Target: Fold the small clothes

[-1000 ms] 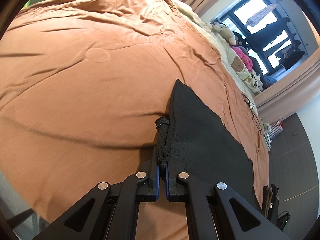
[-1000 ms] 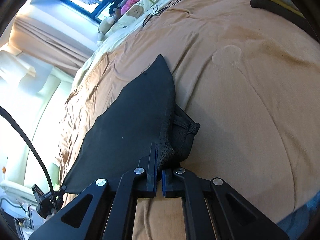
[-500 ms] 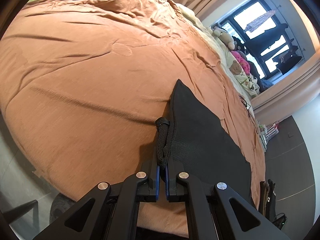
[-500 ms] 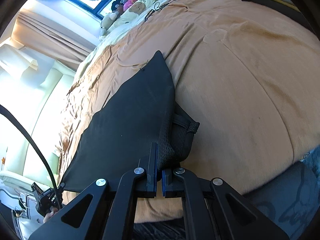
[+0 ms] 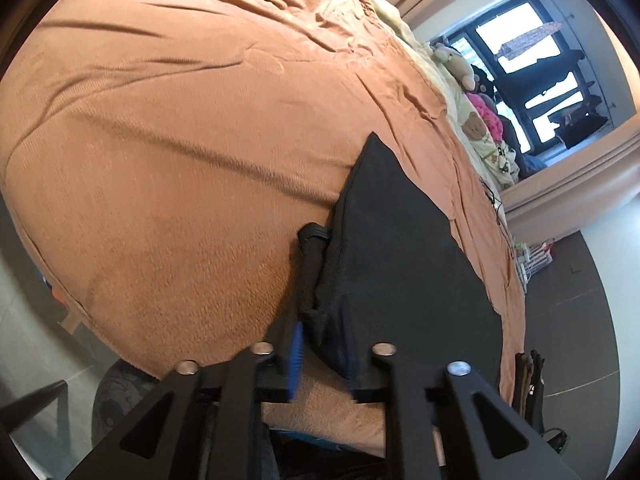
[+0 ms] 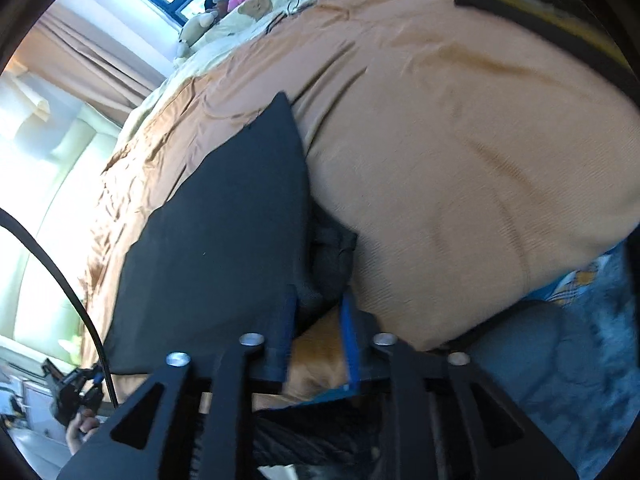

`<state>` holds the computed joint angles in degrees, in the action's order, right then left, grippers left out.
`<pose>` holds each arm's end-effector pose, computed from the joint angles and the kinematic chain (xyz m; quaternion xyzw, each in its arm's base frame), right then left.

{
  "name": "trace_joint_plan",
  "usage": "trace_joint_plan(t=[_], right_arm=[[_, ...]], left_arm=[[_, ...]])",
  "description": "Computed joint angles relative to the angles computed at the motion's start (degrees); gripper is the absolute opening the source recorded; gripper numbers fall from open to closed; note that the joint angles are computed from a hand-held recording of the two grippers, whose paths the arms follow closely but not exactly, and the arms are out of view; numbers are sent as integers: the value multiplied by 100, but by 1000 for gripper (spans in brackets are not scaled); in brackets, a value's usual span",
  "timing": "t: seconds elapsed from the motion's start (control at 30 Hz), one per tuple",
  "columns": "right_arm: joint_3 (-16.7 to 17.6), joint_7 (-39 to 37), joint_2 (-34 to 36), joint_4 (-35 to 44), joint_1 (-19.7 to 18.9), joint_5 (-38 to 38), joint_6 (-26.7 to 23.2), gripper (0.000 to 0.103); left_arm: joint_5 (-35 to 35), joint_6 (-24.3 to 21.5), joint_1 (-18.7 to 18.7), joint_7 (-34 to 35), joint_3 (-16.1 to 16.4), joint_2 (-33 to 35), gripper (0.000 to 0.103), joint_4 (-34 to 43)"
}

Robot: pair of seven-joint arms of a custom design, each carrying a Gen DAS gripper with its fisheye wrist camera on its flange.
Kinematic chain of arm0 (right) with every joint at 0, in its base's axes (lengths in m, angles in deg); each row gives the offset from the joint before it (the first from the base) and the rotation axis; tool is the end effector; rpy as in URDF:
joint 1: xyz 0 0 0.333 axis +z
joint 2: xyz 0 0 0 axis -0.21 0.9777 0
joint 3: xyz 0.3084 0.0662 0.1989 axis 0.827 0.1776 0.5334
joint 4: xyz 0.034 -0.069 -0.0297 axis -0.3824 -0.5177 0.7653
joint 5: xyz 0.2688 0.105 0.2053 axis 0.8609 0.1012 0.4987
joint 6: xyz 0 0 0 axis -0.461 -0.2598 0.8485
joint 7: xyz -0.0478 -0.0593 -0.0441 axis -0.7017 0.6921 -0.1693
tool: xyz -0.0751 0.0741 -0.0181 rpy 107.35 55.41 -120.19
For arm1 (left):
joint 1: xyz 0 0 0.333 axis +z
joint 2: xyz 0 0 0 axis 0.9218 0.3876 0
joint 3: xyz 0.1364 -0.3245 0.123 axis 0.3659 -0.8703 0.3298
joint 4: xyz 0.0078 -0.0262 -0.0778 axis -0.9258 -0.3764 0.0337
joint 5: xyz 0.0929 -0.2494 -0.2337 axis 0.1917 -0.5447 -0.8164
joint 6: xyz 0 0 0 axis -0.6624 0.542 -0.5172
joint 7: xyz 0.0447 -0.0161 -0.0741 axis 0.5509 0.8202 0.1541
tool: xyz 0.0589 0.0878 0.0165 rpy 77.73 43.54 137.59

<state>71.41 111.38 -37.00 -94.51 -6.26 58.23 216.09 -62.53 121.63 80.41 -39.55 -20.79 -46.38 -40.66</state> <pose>0.6724 0.0975 0.5202 -0.5175 0.7471 -0.0490 0.4144 0.6470 -0.0788 0.4375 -0.8431 0.3591 -0.3979 0.0437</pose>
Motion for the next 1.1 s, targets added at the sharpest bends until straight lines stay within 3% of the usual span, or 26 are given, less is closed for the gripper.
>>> trace_joint_plan(t=[0.03,0.1,0.37,0.5,0.57,0.83,1.1], right_arm=[[-159,178,-77,-74,136,-213,108,40],[-322,439,-205,-197,308,-526,298,45],[-355,748,-385,-279,621,-1360,596,45],[-164,501,-294,-137,586,-1442,536,45],[-249,559,-148,104,752,-1688,419,45],[4,159,692,1482,790,-1787,-295,45],[-245,289,1591,2997,1119,-2345,-1218,45]], left_arm=[[-3,93,-3,-11,0,-4,32,-49],[27,221,15,-62,-24,3,35,-109],[440,537,745,-416,-855,293,35,-158],[666,584,842,-641,-926,327,35,-202],[781,664,887,-749,-952,353,35,-242],[1208,746,831,-1095,-785,440,35,-142],[1362,807,737,-1294,-617,454,33,-133]])
